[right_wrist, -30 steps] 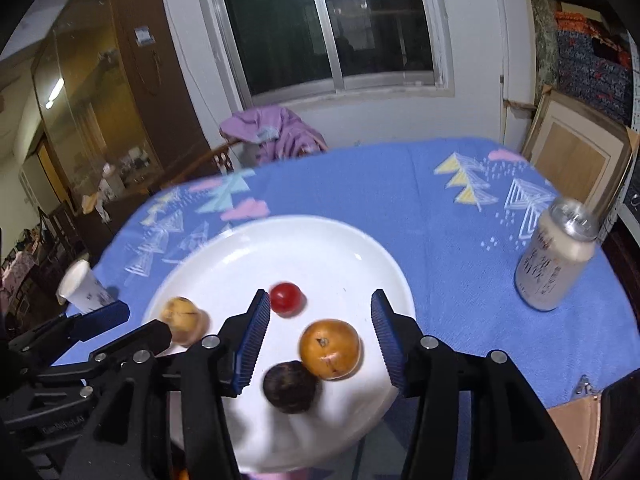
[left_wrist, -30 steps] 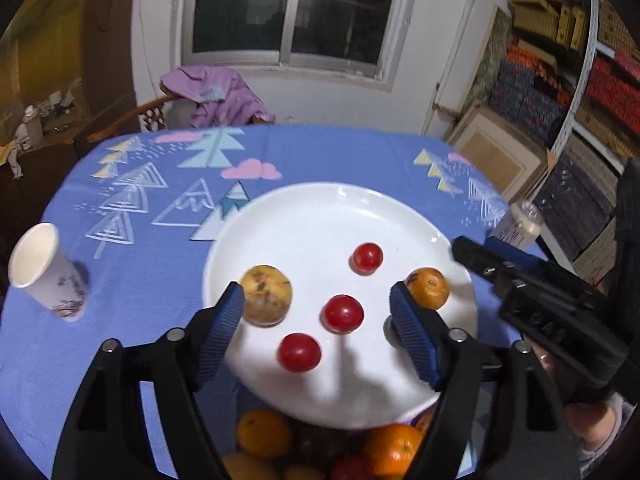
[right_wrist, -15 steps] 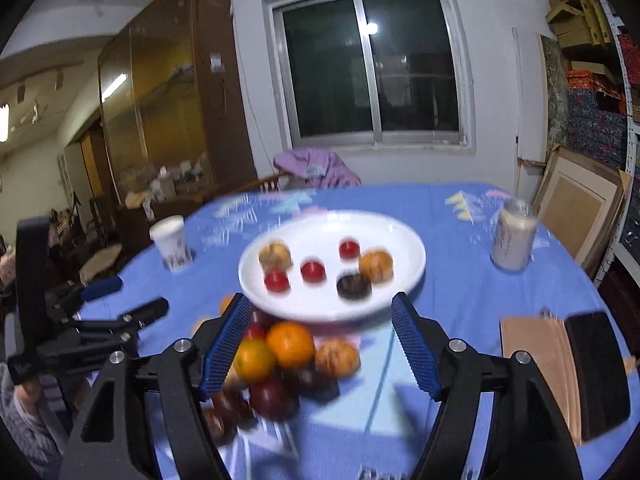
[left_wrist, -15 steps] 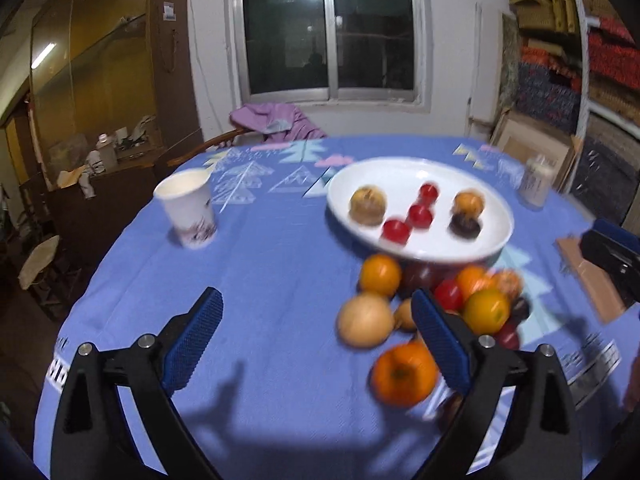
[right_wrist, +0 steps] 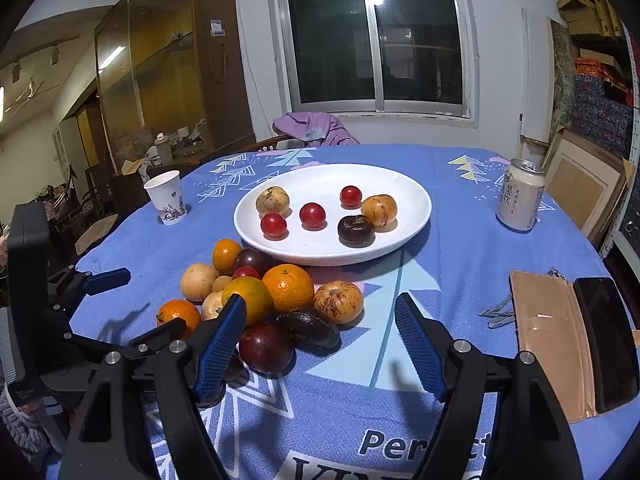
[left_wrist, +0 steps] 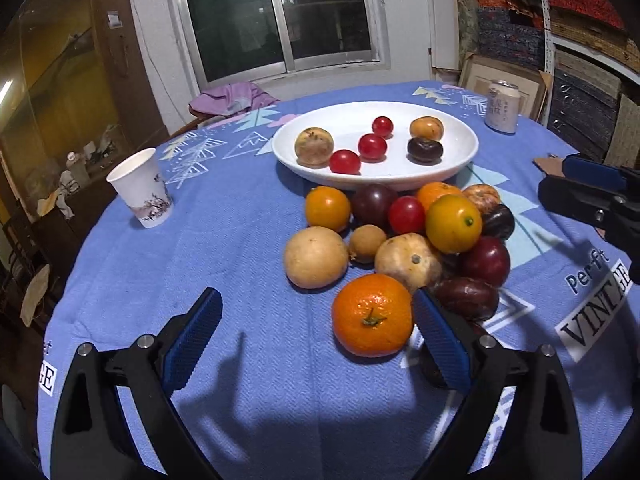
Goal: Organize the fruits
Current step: 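Grasp an orange with the left tool while the right tool grasps another orange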
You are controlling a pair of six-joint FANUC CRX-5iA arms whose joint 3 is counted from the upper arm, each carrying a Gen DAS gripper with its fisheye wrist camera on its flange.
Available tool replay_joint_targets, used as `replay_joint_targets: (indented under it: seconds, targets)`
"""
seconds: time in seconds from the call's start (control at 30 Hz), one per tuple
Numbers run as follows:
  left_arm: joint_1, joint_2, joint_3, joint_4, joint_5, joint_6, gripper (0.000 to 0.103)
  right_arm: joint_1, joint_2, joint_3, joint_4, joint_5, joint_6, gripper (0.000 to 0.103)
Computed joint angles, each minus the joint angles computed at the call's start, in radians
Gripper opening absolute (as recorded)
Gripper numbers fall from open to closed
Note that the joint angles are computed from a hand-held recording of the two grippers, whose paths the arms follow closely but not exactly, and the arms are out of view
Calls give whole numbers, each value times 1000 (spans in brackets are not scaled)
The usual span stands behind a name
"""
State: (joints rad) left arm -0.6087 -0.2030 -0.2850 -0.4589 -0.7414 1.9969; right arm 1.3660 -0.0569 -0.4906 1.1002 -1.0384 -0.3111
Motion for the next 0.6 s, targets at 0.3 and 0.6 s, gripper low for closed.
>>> replay_joint_targets:
  seconds: [0.3, 0.6]
  targets:
    - [119, 21, -80, 344, 89, -319, 45, -2, 13, -1, 24, 25, 13, 78]
    - [97, 27, -48, 260, 45, -219, 45, -23, 128, 116, -3, 49, 190, 67]
